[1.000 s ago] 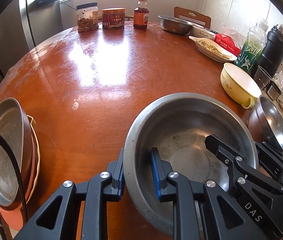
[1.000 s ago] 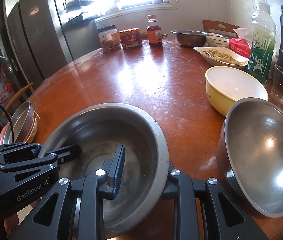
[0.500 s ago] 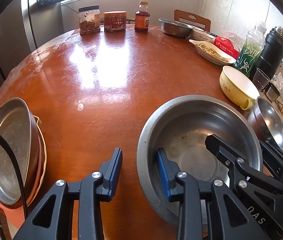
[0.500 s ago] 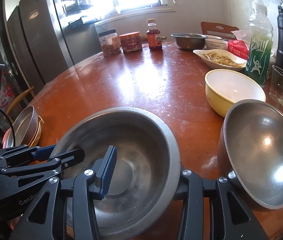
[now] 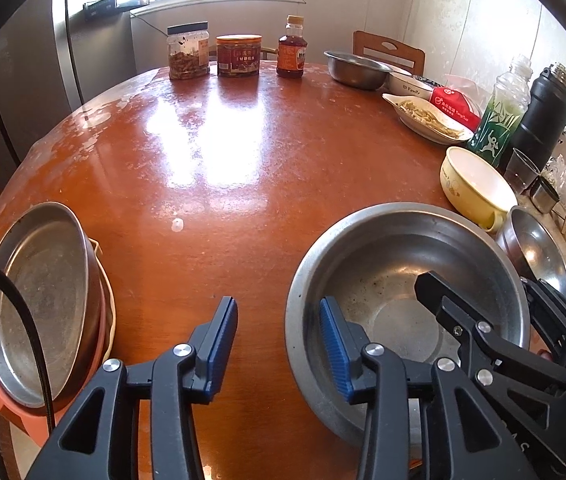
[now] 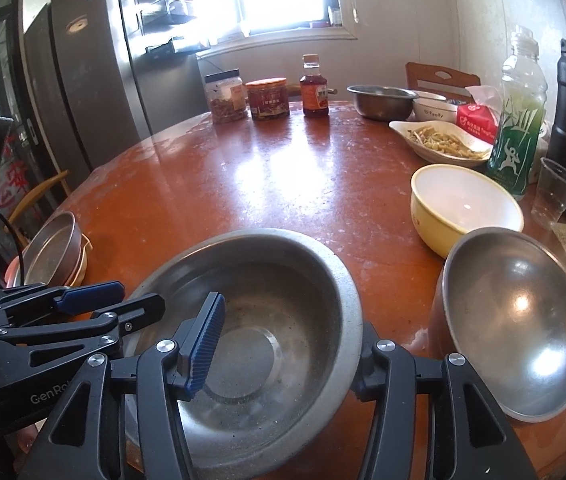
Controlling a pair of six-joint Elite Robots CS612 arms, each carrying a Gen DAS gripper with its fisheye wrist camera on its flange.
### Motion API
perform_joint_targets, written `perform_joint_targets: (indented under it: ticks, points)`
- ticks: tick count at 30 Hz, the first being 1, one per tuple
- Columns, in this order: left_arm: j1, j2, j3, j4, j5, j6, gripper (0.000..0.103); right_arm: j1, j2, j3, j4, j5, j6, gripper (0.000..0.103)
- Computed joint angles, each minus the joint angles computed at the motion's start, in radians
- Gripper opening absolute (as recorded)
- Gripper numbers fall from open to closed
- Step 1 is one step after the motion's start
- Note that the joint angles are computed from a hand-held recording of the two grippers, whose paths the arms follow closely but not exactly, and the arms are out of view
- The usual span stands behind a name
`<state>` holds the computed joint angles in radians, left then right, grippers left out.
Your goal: Organize plates and bowls
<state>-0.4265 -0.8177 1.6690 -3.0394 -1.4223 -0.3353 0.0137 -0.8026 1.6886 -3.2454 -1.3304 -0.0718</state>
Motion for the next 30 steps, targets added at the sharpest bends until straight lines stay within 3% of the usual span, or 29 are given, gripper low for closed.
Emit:
perform_joint_targets:
  ticks: [20, 30]
  points:
    - [-0.005, -0.022, 0.035, -0.039, 0.026, -0.004, 0.052, 0.003, -0.012, 0.019, -0.060, -0.047, 0.016, 0.071]
    - [-0.010, -0.035, 0.050, -0.058, 0.041, -0.004, 0.053, 0.000, -0.022, 0.033, -0.087, -0.042, 0.018, 0.071]
